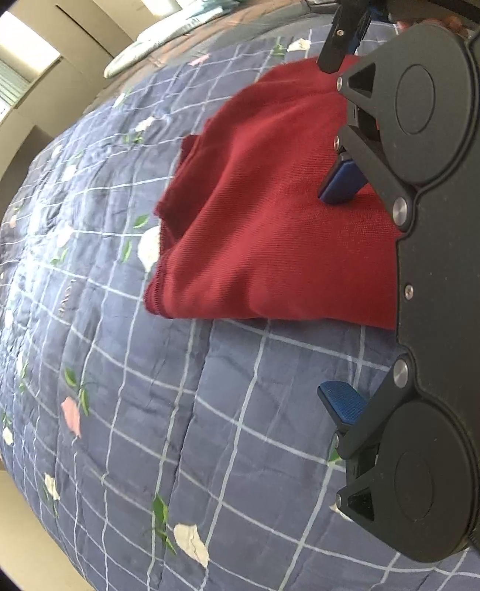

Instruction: Fold small clothes

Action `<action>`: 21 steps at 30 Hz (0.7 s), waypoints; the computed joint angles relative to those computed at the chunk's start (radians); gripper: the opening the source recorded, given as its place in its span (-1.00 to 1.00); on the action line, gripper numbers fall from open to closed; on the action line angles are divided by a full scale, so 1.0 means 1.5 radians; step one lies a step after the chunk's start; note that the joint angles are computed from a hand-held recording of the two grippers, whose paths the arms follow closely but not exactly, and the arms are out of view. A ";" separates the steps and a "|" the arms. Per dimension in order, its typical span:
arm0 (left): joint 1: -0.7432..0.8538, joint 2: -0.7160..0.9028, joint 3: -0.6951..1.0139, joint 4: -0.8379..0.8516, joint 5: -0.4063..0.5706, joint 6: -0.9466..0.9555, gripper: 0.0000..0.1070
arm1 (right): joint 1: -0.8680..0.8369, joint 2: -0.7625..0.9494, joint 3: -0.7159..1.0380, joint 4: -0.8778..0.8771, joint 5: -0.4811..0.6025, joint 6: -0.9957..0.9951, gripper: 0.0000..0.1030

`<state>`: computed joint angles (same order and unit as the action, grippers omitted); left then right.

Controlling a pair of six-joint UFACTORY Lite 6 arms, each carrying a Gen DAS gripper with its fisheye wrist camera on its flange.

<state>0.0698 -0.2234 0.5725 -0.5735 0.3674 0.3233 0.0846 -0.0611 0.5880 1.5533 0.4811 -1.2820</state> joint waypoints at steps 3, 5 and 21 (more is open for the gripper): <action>-0.008 0.016 0.005 0.011 -0.007 -0.015 0.92 | 0.021 -0.006 -0.004 0.021 0.000 -0.001 0.86; -0.016 0.018 0.006 0.008 -0.013 -0.014 0.92 | 0.048 -0.006 0.002 0.028 -0.025 0.007 0.86; -0.077 0.042 0.038 0.123 -0.024 -0.121 0.92 | 0.149 -0.044 -0.009 0.021 -0.169 0.040 0.12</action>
<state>-0.0453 -0.1601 0.6296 -0.3892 0.3318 0.1416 0.3085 -0.1270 0.5739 1.5851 0.2269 -1.2215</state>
